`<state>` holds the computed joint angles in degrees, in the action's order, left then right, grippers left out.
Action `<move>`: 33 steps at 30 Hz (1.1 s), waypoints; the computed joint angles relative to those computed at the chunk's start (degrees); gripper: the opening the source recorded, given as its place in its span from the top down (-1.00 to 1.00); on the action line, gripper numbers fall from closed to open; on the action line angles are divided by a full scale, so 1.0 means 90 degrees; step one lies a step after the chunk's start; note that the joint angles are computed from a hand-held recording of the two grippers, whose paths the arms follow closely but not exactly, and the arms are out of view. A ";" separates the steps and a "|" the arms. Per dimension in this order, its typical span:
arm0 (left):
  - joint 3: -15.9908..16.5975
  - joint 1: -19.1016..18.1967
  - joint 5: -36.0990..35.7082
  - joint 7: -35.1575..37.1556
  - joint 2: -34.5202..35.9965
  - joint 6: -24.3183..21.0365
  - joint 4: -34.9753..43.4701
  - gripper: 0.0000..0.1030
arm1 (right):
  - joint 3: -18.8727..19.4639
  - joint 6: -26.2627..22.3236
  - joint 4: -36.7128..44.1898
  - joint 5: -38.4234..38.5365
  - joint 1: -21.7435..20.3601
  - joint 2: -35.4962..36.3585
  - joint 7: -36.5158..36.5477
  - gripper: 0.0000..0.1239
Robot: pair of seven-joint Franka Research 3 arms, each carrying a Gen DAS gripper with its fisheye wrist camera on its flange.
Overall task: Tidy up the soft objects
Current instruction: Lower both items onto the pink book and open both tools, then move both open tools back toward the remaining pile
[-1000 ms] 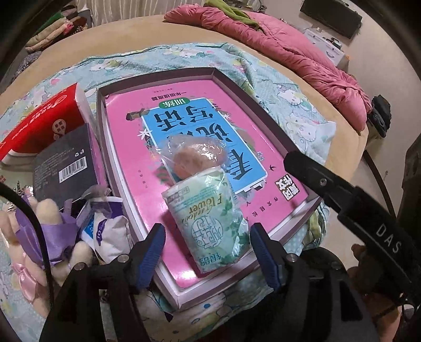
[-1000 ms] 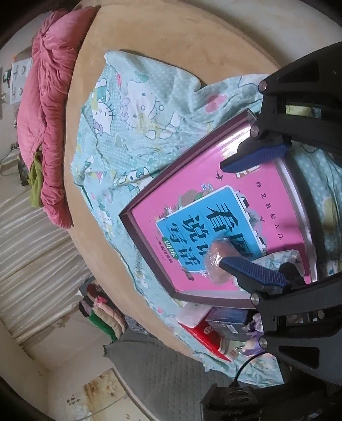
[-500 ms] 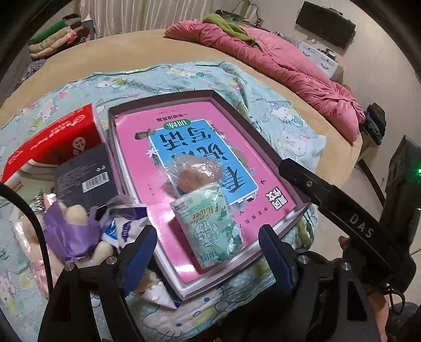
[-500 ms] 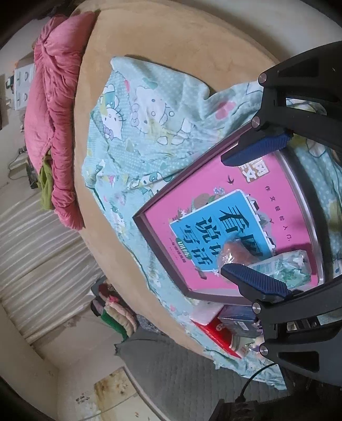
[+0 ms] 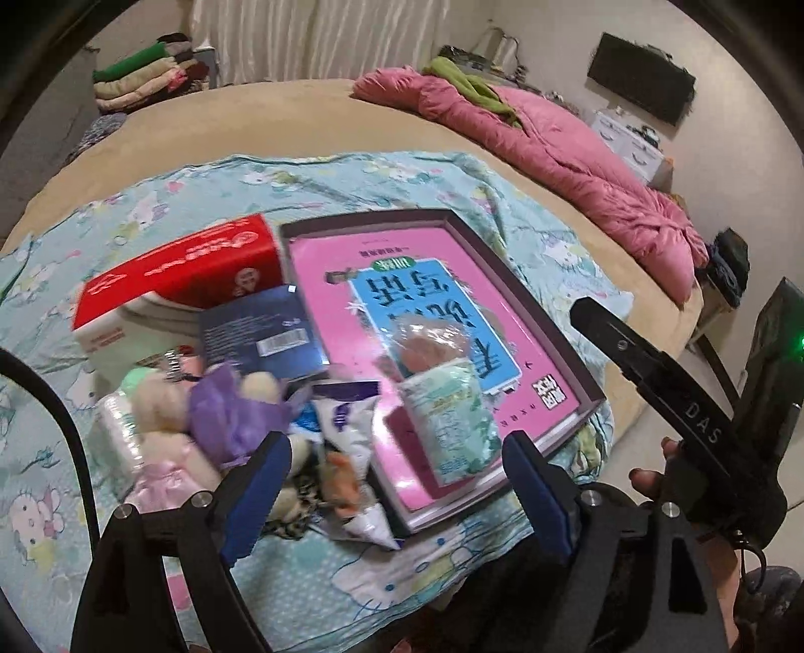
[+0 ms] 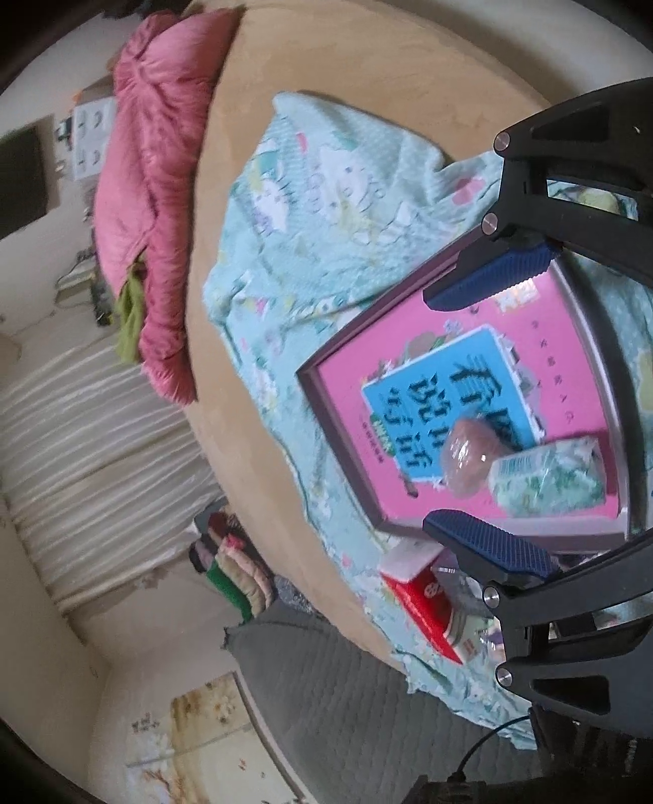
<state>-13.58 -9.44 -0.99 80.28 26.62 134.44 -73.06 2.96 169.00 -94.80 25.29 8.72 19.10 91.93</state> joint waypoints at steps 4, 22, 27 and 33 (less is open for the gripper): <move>0.0179 -0.0043 0.0346 -0.0202 -0.0264 0.0159 -0.0353 -0.67 | 0.0118 0.0113 0.0024 0.0058 0.0020 -0.0033 -0.0250 -0.36; 0.0291 0.0421 0.0271 -0.0390 -0.1167 0.0818 -0.1531 -0.67 | -0.0438 0.0358 -0.0016 -0.1178 0.0759 -0.0279 0.0535 -0.42; 0.0343 0.0570 0.0183 -0.0429 -0.1396 0.0940 -0.1839 -0.67 | -0.0608 0.0222 0.0090 -0.1757 0.0990 -0.0304 0.0819 -0.42; 0.0405 0.0711 0.0053 -0.0446 -0.1641 0.1025 -0.2152 -0.67 | -0.0530 0.0034 0.0219 -0.2086 0.1054 -0.0328 0.0880 -0.42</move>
<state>-9.94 -3.04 -0.52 76.27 11.86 143.67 -92.42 -1.81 169.30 -92.83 6.51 18.21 16.15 99.85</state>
